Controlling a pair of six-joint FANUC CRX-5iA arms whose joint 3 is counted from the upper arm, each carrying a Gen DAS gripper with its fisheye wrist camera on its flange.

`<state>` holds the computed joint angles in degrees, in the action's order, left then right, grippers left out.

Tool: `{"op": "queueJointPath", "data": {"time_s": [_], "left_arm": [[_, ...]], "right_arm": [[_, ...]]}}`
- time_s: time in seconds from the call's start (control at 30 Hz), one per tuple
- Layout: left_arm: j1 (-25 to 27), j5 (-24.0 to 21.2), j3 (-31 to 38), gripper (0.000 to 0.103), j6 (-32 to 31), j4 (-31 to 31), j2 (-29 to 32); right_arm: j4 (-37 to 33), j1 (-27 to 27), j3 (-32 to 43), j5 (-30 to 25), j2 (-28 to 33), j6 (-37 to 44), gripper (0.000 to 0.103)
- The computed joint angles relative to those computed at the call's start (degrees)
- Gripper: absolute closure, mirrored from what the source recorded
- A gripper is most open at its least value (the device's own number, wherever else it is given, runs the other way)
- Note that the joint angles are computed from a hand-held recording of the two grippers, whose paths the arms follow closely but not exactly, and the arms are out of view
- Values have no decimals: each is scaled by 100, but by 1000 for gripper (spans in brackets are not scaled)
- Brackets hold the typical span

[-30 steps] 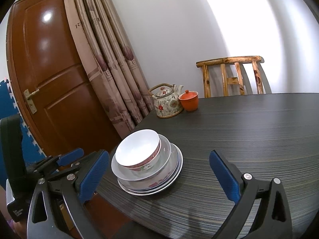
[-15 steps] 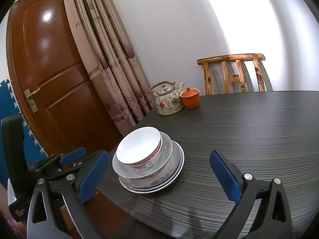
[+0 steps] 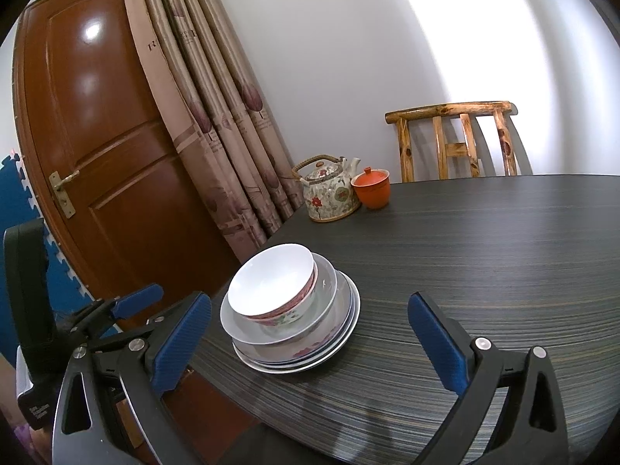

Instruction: Organize plates and bowls

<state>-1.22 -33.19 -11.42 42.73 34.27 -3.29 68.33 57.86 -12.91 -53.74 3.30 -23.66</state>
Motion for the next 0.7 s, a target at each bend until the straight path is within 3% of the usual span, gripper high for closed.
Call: {"op": "queueJointPath", "data": {"time_s": [0.7], "left_arm": [[28, -82, 99, 41, 130, -205, 44]], "right_arm": [[-86, -3, -26, 95, -18, 51, 1]]}}
